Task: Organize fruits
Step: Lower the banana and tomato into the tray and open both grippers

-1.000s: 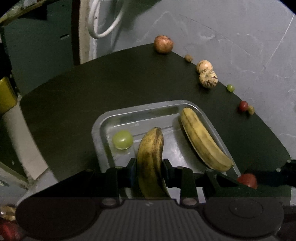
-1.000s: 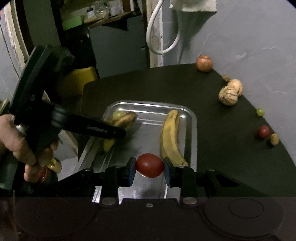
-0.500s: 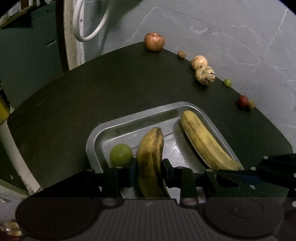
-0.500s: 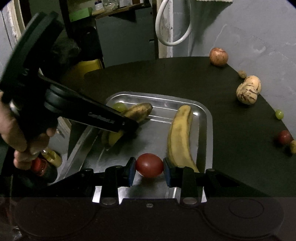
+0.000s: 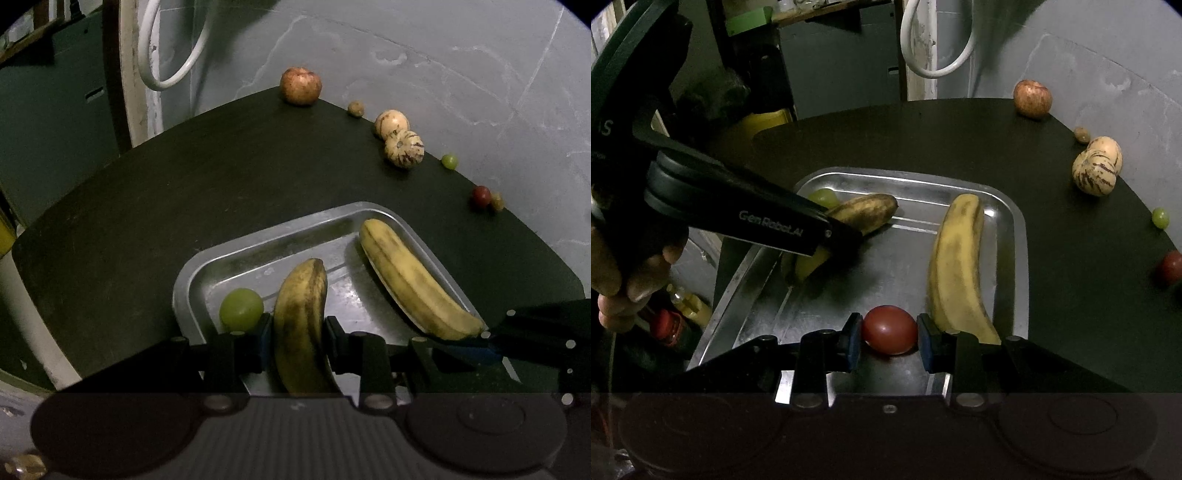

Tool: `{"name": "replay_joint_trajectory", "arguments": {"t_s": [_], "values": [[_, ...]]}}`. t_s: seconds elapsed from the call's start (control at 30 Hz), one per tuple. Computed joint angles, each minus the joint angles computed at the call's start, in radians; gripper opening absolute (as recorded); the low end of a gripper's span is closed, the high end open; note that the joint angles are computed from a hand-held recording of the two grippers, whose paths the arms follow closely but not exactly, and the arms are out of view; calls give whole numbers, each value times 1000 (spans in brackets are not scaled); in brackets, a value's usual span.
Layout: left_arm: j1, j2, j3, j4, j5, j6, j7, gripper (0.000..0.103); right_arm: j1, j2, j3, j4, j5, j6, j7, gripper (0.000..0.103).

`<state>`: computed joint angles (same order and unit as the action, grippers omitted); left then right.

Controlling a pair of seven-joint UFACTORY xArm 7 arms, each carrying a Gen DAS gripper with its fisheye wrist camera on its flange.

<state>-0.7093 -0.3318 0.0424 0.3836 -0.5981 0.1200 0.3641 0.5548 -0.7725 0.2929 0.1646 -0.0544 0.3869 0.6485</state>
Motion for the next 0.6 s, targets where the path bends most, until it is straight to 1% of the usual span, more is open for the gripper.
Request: {"name": "replay_joint_trajectory", "arguments": {"t_s": [0.2,0.43,0.6], "values": [[-2,-1,2,0,2,-1,-3,33,0,7,-3,3,-1,1,-1,35],[-23,-4,32,3,-37,6,33,33,-1,7,-3,2,0,-2,1,36],[-19,-3,31,9,-62,15,56,33,-3,7,-3,1,-2,-2,0,36]]}}
